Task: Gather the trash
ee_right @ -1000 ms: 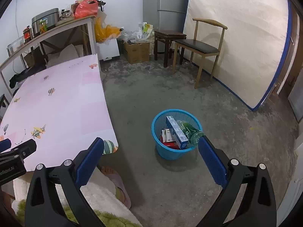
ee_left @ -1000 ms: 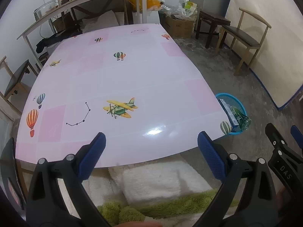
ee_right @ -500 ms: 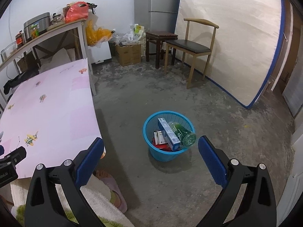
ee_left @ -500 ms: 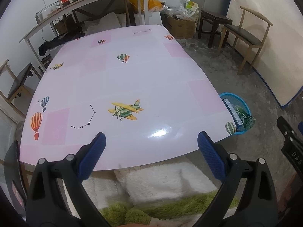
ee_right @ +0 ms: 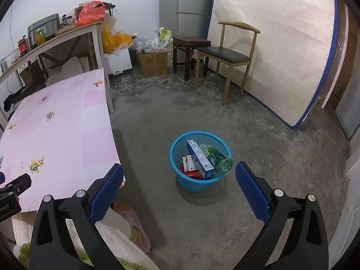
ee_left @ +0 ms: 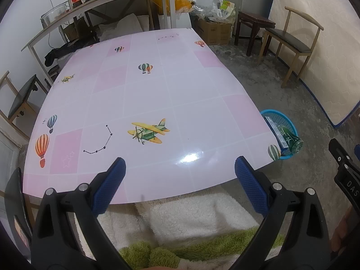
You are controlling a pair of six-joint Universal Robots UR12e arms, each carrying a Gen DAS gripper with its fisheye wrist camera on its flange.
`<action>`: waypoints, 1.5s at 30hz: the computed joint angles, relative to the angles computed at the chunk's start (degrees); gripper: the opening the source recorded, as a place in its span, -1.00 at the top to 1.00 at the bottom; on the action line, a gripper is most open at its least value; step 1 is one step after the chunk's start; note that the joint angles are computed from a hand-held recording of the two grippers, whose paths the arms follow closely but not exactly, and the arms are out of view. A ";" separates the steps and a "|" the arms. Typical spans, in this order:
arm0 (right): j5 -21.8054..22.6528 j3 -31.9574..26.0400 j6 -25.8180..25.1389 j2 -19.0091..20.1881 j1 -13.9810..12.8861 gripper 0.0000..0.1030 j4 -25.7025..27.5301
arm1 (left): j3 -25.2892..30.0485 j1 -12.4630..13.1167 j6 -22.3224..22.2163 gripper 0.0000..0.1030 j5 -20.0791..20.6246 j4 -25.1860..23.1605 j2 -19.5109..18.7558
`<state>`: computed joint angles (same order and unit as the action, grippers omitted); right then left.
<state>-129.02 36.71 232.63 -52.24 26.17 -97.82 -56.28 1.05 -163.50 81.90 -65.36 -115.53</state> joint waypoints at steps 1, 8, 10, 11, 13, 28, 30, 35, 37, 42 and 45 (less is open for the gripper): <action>-0.05 0.02 0.03 0.01 0.02 -0.88 -0.06 | -0.01 -0.01 0.01 -0.82 0.00 -0.02 0.01; -0.10 0.09 -0.04 -0.04 0.00 -0.88 -0.06 | 0.05 -0.03 -0.11 -0.82 0.05 -0.08 -0.01; -0.23 0.21 -0.05 -0.11 0.01 -0.88 -0.17 | 0.10 -0.01 -0.03 -0.82 0.03 -0.14 -0.02; -0.25 0.25 -0.10 -0.15 0.00 -0.88 -0.20 | 0.13 -0.02 -0.02 -0.82 0.01 -0.23 -0.03; -0.27 0.26 -0.11 -0.15 0.00 -0.88 -0.18 | 0.24 0.02 0.11 -0.82 -0.04 -0.38 -0.11; -0.38 -0.03 0.12 -0.16 -0.06 -0.88 0.48 | -0.08 0.01 0.18 -0.82 -0.13 -0.39 -0.01; -0.41 -0.06 0.20 -0.21 -0.08 -0.88 0.68 | -0.56 0.05 0.27 -0.82 -0.21 -0.14 0.20; -0.68 0.17 -0.02 -0.37 -0.15 -0.88 0.45 | -0.58 0.08 0.25 -0.82 -0.24 -0.24 0.20; -0.70 0.16 -0.02 -0.36 -0.14 -0.88 0.45 | -0.65 0.10 0.28 -0.82 -0.29 -0.21 0.25; -0.82 0.37 -0.18 -0.46 -0.16 -0.88 0.24 | -0.31 0.13 0.28 -0.82 -0.28 -0.39 0.07; -0.89 0.20 -0.05 -0.36 -0.12 -0.88 0.35 | -0.48 0.11 0.27 -0.82 -0.30 -0.35 0.17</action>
